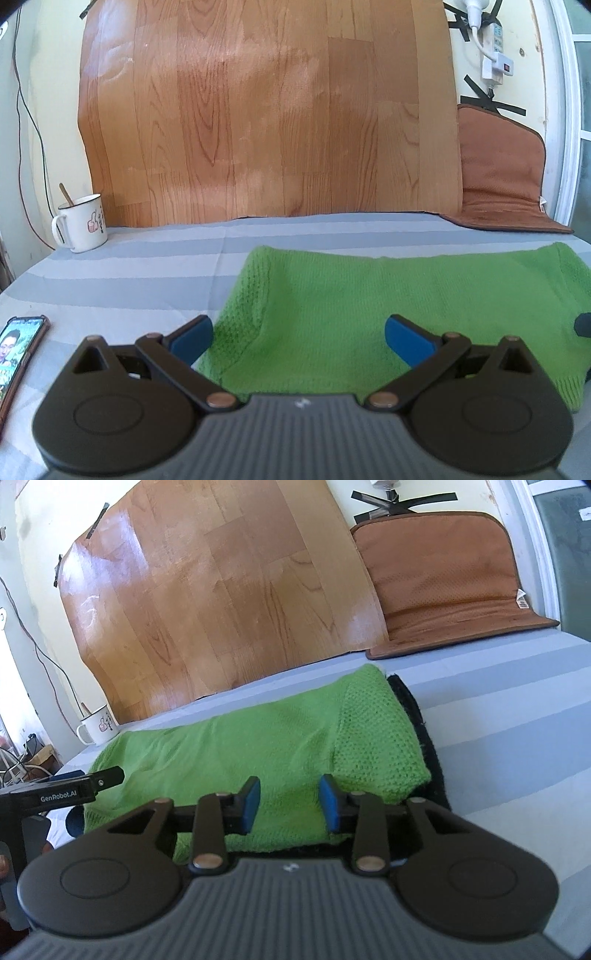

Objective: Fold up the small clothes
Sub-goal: 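Press and smooth the folded green sweater flat with both open grippers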

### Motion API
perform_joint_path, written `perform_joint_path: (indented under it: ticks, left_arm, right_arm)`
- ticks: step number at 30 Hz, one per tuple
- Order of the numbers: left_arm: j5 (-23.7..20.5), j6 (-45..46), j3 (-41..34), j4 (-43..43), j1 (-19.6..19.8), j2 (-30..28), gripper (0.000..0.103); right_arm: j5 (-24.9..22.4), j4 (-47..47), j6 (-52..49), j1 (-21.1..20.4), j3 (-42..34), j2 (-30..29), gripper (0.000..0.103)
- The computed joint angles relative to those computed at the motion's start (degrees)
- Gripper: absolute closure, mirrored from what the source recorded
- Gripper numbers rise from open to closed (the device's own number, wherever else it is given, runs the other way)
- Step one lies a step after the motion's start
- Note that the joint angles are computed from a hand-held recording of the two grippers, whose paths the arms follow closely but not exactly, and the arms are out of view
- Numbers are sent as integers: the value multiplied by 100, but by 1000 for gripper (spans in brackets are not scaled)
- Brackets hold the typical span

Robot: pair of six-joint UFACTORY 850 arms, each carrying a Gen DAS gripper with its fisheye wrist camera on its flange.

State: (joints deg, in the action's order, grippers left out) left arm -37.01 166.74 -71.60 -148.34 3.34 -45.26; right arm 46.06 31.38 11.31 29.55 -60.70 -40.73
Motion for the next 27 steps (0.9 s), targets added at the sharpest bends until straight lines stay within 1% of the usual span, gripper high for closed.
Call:
perform_joint_path:
  ticks: [2, 3, 6, 7, 8, 9, 10, 11, 12, 13, 16, 27]
  left_arm:
    - [26, -61, -28, 56, 9, -9, 0]
    - [31, -68, -39, 73, 10, -15, 0]
    - [54, -51, -48, 86, 5, -19, 0]
    - [70, -48, -48, 82, 0, -17, 0]
    - [108, -68, -65, 105, -3, -23, 0]
    - [154, -101, -88, 138, -5, -31, 0]
    - [189, -122, -100, 160, -5, -39, 0]
    - [251, -174, -132, 208, -6, -48, 0]
    - [309, -224, -159, 253, -9, -58, 0]
    - [351, -262, -174, 283, -12, -62, 0]
    - [524, -437, -270, 438, -16, -98, 0]
    - [667, -284, -316, 342, -45, -110, 0]
  right_arm:
    - [-12, 229, -225, 54, -6, 35, 64]
    - [54, 410, -404, 110, 8, 67, 64]
    - [440, 651, -791, 232, 75, 124, 63]
    - [456, 690, -878, 244, 71, 131, 62]
    - [359, 747, -961, 231, 29, 113, 60]
    - [164, 878, -1035, 200, -43, 73, 60]
    - [-68, 966, -975, 141, -106, 25, 60]
    - [-169, 819, -676, 61, -96, -10, 60]
    - [-30, 486, -210, -1, -1, -14, 61]
    - [17, 320, 36, -42, 53, 1, 61]
    - [18, 409, -122, -21, 25, -16, 60]
    - [104, 245, 119, -48, 94, 3, 60]
